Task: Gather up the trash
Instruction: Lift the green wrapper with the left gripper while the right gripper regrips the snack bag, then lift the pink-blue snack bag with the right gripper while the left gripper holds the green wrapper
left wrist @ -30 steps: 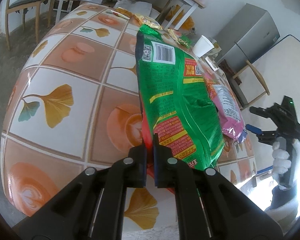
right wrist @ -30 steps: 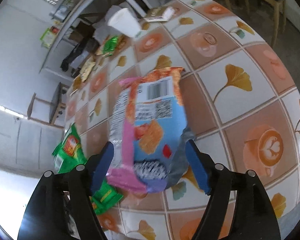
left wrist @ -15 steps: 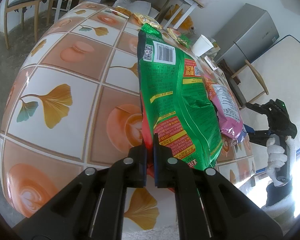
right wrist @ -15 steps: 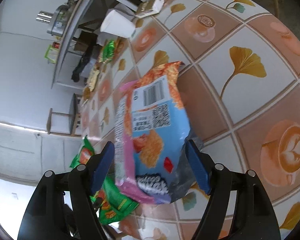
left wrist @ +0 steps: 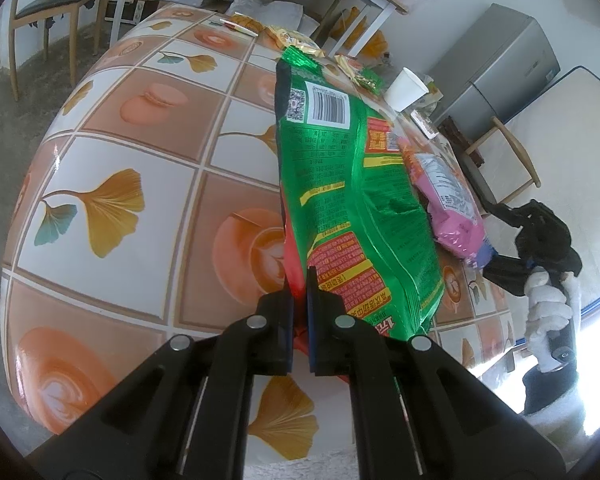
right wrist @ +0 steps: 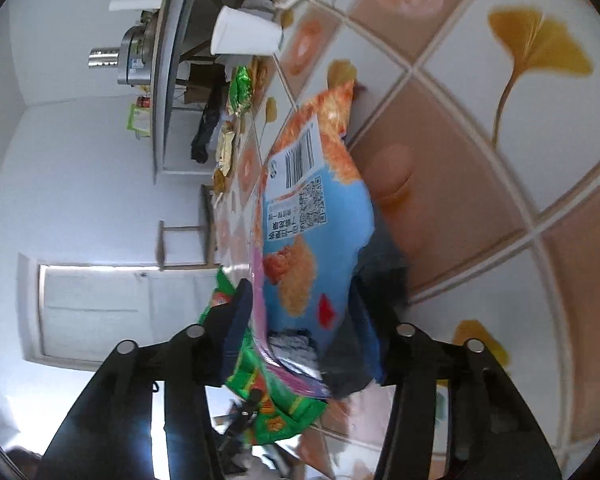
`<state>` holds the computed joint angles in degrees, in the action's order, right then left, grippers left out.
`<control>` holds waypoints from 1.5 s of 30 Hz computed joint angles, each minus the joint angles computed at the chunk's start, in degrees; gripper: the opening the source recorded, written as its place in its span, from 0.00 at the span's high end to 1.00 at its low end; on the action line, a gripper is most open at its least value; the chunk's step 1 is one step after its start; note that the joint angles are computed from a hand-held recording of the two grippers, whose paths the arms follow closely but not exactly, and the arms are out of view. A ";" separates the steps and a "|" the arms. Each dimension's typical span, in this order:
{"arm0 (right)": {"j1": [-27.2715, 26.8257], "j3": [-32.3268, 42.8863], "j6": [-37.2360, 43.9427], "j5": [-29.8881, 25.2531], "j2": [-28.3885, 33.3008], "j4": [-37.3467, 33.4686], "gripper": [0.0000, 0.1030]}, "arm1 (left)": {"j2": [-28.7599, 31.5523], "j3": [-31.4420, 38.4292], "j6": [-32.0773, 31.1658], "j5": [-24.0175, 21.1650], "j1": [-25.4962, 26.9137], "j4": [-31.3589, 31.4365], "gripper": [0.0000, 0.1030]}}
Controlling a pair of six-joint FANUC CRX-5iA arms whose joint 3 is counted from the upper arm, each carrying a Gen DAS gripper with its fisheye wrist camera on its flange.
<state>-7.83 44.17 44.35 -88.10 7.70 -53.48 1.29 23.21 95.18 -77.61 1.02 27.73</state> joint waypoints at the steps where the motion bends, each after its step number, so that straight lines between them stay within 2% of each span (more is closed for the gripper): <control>1: -0.33 -0.75 0.16 0.63 -0.07 -1.38 0.55 | 0.10 0.23 0.09 -0.12 -0.08 -0.16 0.96; 4: -0.49 -2.34 -0.14 2.31 -0.20 -3.46 0.56 | 0.19 0.46 0.18 -0.24 -0.15 -0.39 0.96; 9: 0.29 -3.57 -0.44 4.52 -0.16 -4.36 0.65 | 0.27 0.56 0.21 -0.20 -0.22 -0.50 0.96; 14: 0.28 -4.76 0.26 5.95 -0.34 -6.40 0.87 | 0.24 0.59 0.36 -0.23 -0.22 -0.64 0.96; 17: -0.02 -4.72 1.29 6.85 -0.43 -7.58 0.94 | 0.17 0.45 0.29 -0.15 -0.15 -0.54 0.96; 28: -1.91 -0.21 3.86 7.19 -1.08 -7.27 0.97 | -0.86 -0.89 0.62 1.76 -0.28 -0.03 0.97; 45: -8.47 4.50 5.98 5.72 -4.57 -5.45 0.97 | -0.55 0.93 -2.11 7.00 -0.20 6.19 0.98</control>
<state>-16.30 48.67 50.32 -82.38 3.12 -58.94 0.74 24.14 93.07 -70.61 0.82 33.92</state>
